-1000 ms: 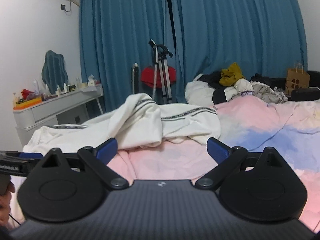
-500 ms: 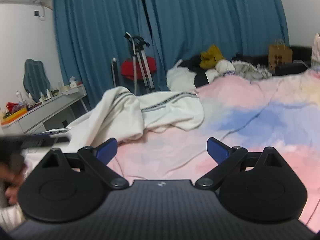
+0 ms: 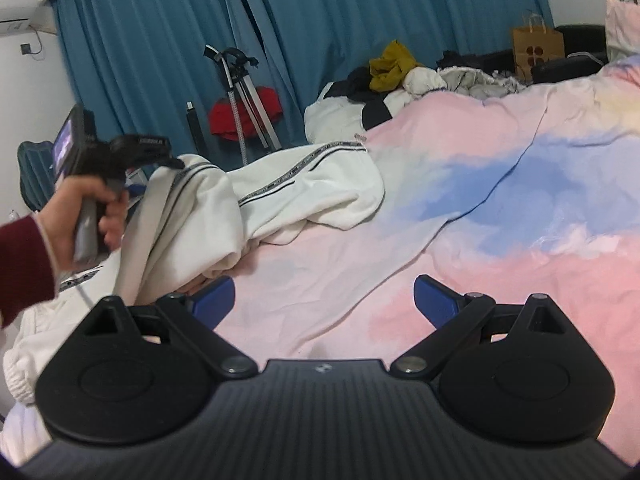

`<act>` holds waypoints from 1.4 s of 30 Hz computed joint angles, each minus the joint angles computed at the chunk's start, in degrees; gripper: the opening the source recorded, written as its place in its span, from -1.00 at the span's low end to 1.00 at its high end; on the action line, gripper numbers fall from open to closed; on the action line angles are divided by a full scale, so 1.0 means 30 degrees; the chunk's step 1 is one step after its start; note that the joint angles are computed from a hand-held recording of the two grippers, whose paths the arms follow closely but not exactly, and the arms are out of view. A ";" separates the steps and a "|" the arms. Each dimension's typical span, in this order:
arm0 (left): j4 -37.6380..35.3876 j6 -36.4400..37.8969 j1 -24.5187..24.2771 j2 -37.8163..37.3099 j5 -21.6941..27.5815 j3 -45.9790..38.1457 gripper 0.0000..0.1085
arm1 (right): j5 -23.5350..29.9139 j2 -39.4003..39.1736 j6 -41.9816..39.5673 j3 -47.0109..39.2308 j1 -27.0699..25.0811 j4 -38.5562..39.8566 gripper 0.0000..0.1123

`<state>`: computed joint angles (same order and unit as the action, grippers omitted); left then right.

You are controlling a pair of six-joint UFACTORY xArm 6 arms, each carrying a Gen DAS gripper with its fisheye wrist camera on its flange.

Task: Fold clothes

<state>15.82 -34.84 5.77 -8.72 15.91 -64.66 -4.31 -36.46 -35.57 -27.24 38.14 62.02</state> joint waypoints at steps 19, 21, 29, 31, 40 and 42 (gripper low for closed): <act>0.2106 0.5879 -0.8381 -1.5194 0.2771 1.0912 -0.84 | -0.0639 -0.1147 -0.1581 0.0018 0.0350 0.2263 0.74; 0.3140 0.4227 -0.9966 -1.7769 0.4498 1.2746 -0.84 | 0.0480 -0.1808 -0.2695 -0.0157 -0.0156 0.4351 0.73; 0.4988 -0.1175 -1.3648 -2.4398 0.9764 1.6925 -0.85 | 0.6752 -0.0868 -0.1703 -0.1303 -0.3966 0.7567 0.30; 0.4469 -0.1159 -1.3230 -2.4934 0.9730 1.7103 -0.85 | 0.7493 0.1065 -0.1030 -0.2591 -0.4700 0.7462 0.30; -0.1323 0.1417 -0.8412 -2.6510 0.6771 1.8226 -0.85 | 1.0194 1.0160 -0.3700 -0.9138 -0.7982 1.1245 0.15; -0.1957 0.1885 -0.7920 -2.6196 0.6184 1.8294 -0.84 | 1.0571 1.1611 -0.4481 -1.0326 -0.8265 1.1787 0.04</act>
